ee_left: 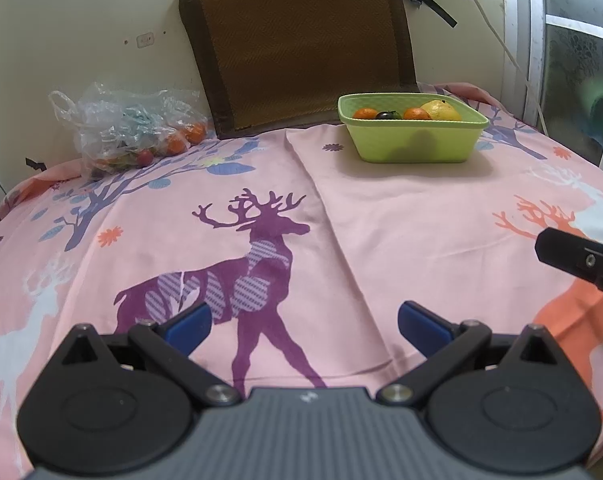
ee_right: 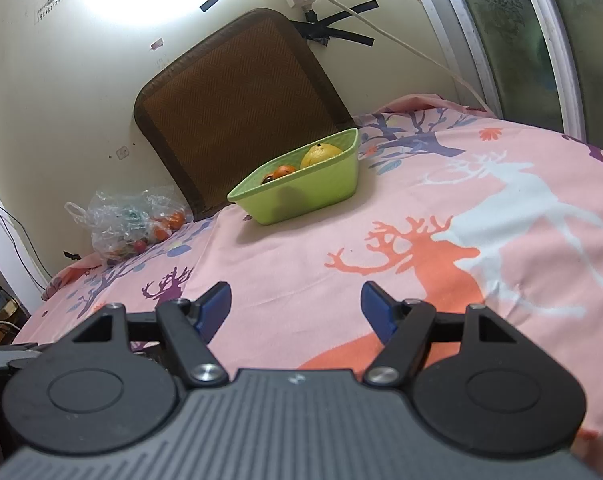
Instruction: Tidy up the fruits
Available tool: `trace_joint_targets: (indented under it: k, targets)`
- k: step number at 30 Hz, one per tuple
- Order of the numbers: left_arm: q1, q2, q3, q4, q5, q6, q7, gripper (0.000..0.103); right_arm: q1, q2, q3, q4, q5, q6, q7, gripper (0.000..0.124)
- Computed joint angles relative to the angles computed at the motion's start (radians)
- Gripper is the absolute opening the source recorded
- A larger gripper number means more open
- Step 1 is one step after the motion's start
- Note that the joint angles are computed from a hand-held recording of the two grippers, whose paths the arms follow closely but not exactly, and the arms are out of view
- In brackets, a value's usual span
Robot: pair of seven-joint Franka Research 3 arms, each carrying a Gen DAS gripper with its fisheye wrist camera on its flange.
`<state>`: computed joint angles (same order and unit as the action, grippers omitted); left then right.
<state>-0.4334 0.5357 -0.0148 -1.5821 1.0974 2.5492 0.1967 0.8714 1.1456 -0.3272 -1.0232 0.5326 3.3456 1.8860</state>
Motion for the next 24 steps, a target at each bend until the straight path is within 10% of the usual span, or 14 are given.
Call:
trace_joint_targets:
  k: [13, 24]
  targets:
    - [-0.008, 0.01, -0.004, 0.014, 0.001, -0.017, 0.027, 0.103, 0.0, -0.006, 0.004, -0.007, 0.008, 0.007, -0.01, 0.074]
    - [0.029, -0.006, 0.03, 0.015, 0.059, 0.137, -0.054, 0.103, 0.029, 0.0, -0.052, -0.01, 0.033, -0.013, 0.007, 0.074]
